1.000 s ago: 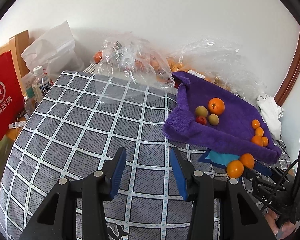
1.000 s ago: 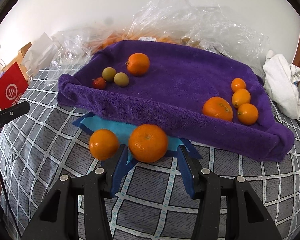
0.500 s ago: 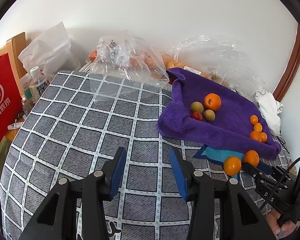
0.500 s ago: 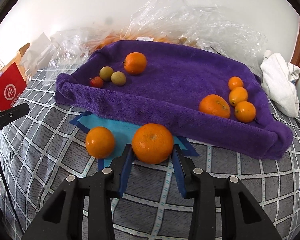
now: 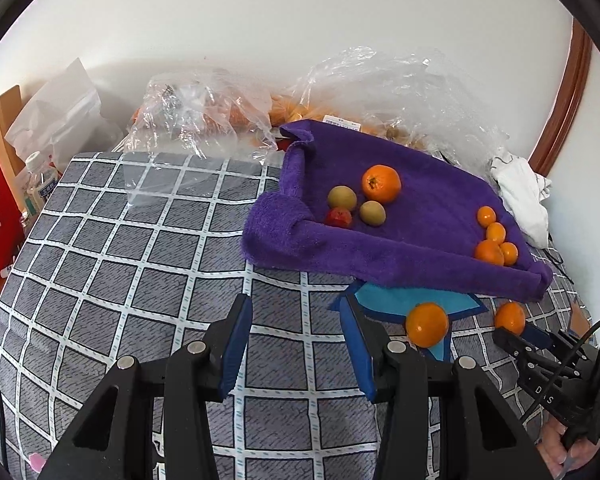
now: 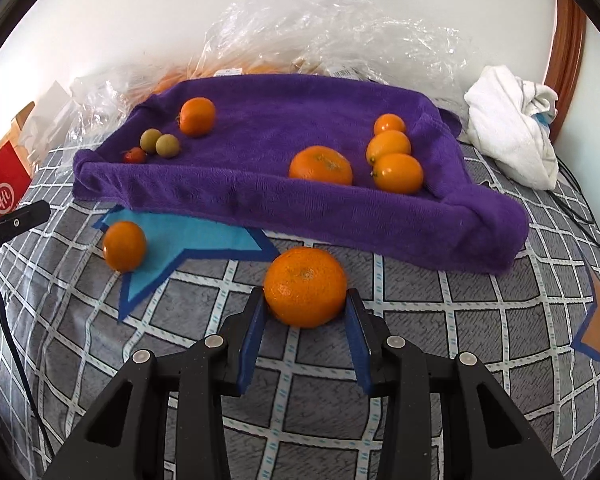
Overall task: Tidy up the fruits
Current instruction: 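Grasp an orange with the right tool while the left tool grasps another orange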
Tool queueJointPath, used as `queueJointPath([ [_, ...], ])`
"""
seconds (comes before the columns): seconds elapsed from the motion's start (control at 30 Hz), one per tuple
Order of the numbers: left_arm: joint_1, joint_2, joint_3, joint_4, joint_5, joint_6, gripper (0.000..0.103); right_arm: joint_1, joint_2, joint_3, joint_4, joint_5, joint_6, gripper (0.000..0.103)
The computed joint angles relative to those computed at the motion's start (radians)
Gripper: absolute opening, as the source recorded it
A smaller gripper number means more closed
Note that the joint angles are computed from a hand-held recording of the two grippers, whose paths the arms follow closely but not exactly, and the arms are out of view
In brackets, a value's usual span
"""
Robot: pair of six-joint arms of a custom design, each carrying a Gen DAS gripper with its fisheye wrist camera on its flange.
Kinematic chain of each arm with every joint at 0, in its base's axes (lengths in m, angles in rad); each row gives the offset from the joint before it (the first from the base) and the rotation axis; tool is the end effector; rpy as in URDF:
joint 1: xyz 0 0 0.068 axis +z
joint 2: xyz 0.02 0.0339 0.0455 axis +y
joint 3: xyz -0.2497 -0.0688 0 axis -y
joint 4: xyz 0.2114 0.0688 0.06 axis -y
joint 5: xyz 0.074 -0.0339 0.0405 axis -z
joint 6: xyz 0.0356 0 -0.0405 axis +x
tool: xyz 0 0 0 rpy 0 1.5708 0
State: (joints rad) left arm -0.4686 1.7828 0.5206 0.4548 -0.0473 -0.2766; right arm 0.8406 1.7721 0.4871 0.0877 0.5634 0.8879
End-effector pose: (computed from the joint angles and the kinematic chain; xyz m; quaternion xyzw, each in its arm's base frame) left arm 0.2414 -0.1203 0.0953 0.0802 0.9243 -0.1151 0.3548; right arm 0.1643 0.1550 0.0753 0.0739 0.9424 -0.0417 0.3235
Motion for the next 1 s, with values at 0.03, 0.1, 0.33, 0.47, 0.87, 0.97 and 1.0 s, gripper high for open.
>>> queueJointPath([
  [0.03, -0.009, 0.004, 0.004, -0.001, -0.008, -0.002, 0.043, 0.002, 0.003, 0.002, -0.002, 0.003, -0.007, 0.039],
  [0.1, -0.026, 0.013, 0.013, -0.009, -0.013, -0.011, 0.043, 0.002, 0.015, 0.013, -0.008, 0.009, -0.016, 0.039],
  [0.33, -0.036, 0.071, 0.049, -0.022, 0.117, -0.02, 0.043, -0.003, -0.02, -0.023, 0.016, 0.009, -0.008, 0.039],
  [0.47, -0.082, 0.103, 0.085, -0.032, 0.14, -0.041, 0.043, 0.01, -0.073, -0.07, -0.002, 0.033, 0.023, 0.039],
  [0.87, -0.242, 0.226, 0.217, -0.077, 0.049, -0.083, 0.043, 0.002, -0.145, -0.184, 0.04, 0.02, 0.035, 0.039],
  [0.97, -0.276, 0.244, 0.246, -0.09, 0.004, -0.083, 0.043, 0.006, -0.132, -0.181, 0.048, 0.03, 0.033, 0.039],
  [1.0, -0.286, 0.25, 0.248, -0.082, -0.009, -0.082, 0.043, 0.009, -0.131, -0.184, 0.054, 0.033, 0.032, 0.039],
])
